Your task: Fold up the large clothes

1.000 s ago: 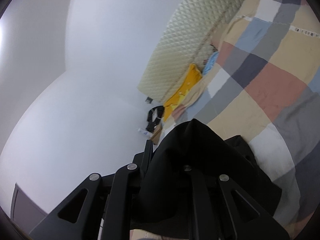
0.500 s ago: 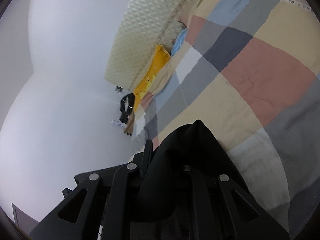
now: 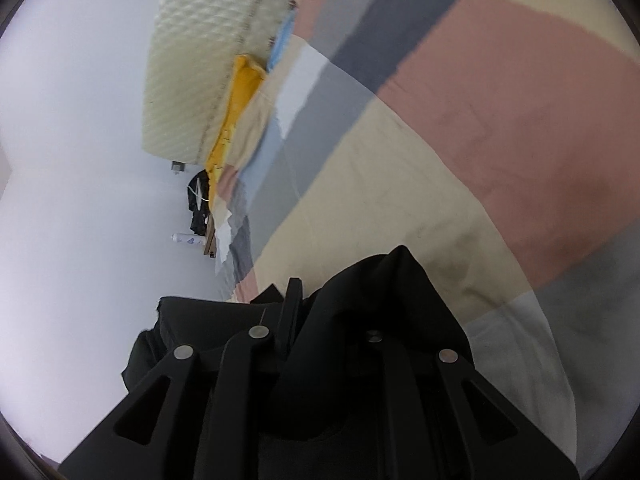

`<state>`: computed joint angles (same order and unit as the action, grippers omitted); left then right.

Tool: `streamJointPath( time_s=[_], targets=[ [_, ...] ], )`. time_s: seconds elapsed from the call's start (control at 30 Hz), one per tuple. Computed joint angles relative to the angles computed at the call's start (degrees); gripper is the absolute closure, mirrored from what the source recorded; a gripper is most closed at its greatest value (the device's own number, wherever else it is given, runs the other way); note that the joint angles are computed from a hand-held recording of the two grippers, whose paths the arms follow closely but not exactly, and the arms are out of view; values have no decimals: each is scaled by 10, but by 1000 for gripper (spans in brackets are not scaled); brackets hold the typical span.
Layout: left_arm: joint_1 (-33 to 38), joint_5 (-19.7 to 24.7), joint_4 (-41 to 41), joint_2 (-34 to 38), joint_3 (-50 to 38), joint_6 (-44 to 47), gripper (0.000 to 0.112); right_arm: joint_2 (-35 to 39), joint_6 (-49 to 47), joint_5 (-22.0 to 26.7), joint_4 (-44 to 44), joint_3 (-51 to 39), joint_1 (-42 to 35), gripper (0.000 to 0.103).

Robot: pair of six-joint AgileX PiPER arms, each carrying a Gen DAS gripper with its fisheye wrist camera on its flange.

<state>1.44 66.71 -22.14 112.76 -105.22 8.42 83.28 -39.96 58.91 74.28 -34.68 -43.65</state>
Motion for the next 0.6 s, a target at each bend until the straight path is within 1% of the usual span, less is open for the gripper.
streamJointPath(
  time_s=[0.13, 0.3, 0.37, 0.43, 0.53, 0.6],
  targets=[
    [-5, -30, -2, 7, 43, 8, 104, 28, -16, -19, 24, 14, 22, 89],
    [15, -43, -41, -7, 82, 38, 104, 28, -34, -12, 37, 26, 18, 89],
    [23, -66, -63, -27, 117, 52, 104, 15, -38, -17, 44, 34, 20, 88],
    [32, -105, -88, -65, 179, 61, 104, -5, -36, -29, 56, 46, 28, 86],
    [41, -108, -98, -95, 212, 66, 105, -38, -16, -54, 50, 54, 46, 85],
    [53, -104, -104, -119, 230, 86, 103, -71, 0, -58, 41, 66, 45, 84]
  ],
)
